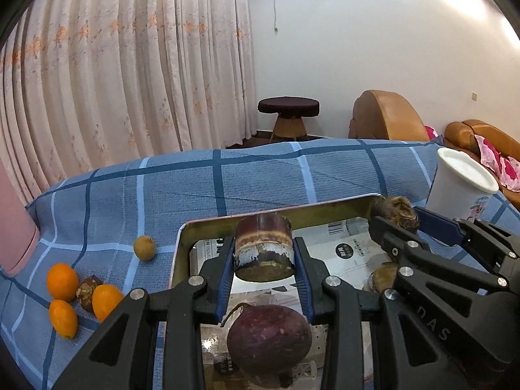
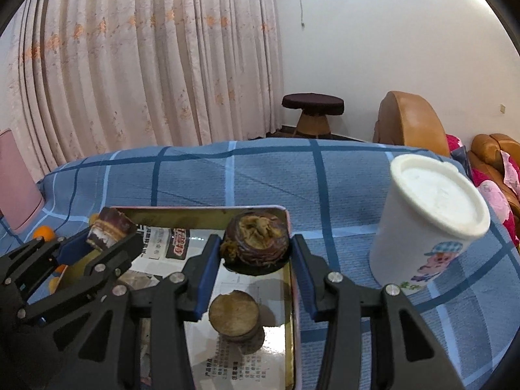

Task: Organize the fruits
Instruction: 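Place the mangosteen and jar into the pink tin with both grippers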

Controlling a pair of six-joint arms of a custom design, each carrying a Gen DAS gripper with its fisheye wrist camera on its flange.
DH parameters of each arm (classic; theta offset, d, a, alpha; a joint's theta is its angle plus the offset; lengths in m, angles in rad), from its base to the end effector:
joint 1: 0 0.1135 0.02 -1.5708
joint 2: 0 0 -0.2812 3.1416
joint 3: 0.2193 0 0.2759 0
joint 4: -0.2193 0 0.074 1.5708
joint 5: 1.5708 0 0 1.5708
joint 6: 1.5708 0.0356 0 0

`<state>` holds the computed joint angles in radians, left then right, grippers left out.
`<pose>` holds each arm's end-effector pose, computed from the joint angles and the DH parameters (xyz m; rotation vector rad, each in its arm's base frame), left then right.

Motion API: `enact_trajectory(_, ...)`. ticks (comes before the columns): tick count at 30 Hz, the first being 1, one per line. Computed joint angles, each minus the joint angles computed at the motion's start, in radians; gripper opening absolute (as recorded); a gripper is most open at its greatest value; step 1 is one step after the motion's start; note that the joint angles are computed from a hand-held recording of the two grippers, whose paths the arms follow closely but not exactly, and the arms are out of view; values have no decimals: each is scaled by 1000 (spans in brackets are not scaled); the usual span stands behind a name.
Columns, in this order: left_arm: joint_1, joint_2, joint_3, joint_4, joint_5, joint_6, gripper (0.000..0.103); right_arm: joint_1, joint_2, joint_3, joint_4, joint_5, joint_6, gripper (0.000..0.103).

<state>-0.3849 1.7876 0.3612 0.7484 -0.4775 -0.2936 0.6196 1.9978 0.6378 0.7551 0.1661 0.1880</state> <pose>0.2479 -0.0828 0.0640 -0.1521 2.1602 0.1511 0.2812 0.1934 0.0566 -0.3735 2.1477 0.2820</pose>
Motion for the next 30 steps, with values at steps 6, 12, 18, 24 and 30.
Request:
enact_trajectory(6,12,-1,7,-22,6,-12,36,1,-5,5,-5,-17,0,48)
enact_trajectory(12,10,-6,5,-39,-1,-24,46,1,-15,-45,83,5,20,60)
enact_trajectory(18,-66,-14,-56,101,-124,34,87,12,-38,-141,288,74,48,98)
enact_trajectory(24,-47,-29,-67,84,-125,23,87,22,-44,-134,277,105,59,99)
enact_trajectory(30,-21,-53,-94,84,-121,12,87,27,-35,-161,322,122,74,99)
